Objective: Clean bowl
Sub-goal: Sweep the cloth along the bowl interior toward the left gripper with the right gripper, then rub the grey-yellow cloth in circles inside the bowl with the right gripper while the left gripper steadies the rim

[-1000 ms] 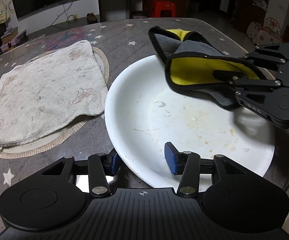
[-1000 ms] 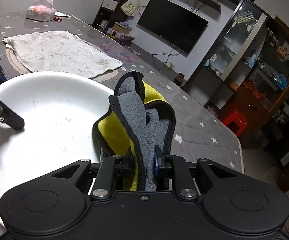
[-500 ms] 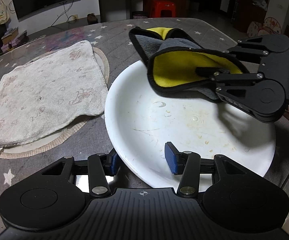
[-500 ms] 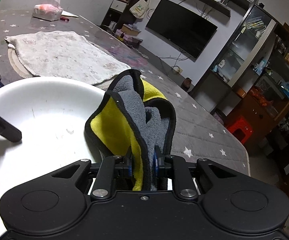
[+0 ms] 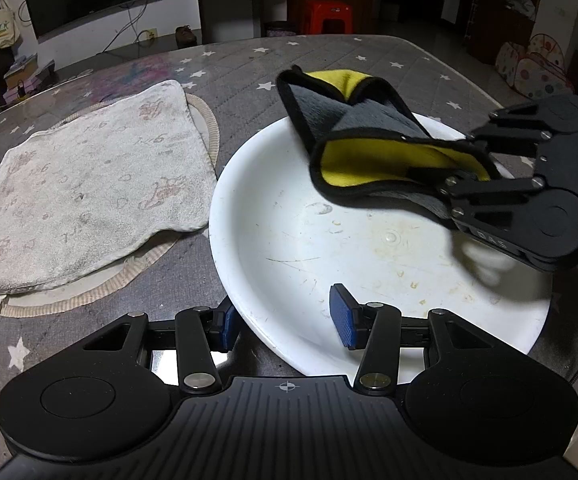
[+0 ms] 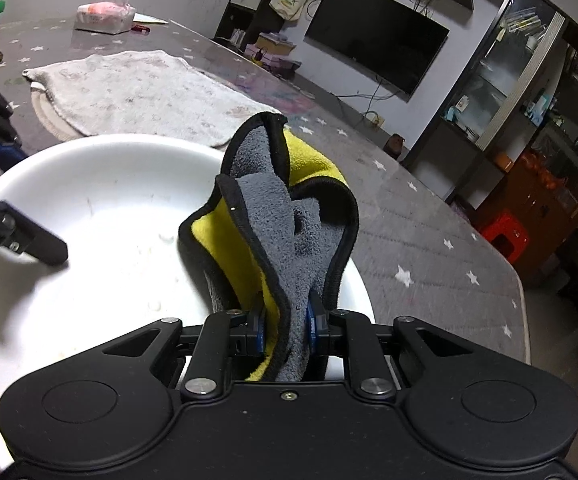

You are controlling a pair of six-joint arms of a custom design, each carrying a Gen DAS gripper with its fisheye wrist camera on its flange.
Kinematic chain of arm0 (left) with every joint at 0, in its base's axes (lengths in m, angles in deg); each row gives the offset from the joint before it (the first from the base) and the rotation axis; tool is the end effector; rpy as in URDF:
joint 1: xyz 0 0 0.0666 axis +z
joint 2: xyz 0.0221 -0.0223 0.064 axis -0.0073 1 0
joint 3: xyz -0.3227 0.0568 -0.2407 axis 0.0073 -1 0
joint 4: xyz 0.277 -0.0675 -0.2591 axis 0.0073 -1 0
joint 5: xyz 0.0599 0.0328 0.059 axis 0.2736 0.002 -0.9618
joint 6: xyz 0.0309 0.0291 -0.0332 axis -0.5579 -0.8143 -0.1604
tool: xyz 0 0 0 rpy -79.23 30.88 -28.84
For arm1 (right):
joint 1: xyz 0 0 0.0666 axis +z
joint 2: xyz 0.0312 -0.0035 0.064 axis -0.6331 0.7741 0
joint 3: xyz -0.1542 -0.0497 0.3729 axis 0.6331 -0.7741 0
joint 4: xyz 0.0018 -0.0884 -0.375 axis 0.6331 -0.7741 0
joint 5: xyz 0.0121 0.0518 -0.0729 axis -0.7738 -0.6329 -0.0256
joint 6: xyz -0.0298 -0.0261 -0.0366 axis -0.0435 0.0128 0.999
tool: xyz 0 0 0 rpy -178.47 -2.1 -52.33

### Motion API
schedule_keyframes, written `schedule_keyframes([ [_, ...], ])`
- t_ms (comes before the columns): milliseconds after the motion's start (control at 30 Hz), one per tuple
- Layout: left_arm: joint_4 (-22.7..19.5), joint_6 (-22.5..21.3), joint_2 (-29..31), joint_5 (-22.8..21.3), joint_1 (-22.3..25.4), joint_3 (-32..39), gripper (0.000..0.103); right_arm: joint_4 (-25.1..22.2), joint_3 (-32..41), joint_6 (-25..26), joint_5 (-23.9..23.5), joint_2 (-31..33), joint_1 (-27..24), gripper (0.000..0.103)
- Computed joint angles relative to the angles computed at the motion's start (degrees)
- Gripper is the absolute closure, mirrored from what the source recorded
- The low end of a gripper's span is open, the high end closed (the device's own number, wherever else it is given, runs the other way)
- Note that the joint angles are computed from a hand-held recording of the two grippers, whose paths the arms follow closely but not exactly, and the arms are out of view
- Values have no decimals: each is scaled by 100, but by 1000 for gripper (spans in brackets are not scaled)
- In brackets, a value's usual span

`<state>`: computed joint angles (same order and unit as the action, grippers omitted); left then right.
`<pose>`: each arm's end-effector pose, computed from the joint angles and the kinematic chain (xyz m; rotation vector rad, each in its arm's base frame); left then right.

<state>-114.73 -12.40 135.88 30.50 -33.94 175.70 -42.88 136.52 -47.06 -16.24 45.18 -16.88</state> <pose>0.4401 -0.2749 0.4143 -0.1381 2.4715 0.0543 0.5878 0.2511 0.3846 -1.2948 1.8364 0.1012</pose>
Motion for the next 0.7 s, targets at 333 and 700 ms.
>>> schedule_keyframes([
  [333,58,3,-22,-48,-27,-57,54,-751,-86,51,-35,-273,-79,84],
  [700,81,27,-20,-96,-51,-72,54,-1949,277,-68,-416,-274,-37,84],
])
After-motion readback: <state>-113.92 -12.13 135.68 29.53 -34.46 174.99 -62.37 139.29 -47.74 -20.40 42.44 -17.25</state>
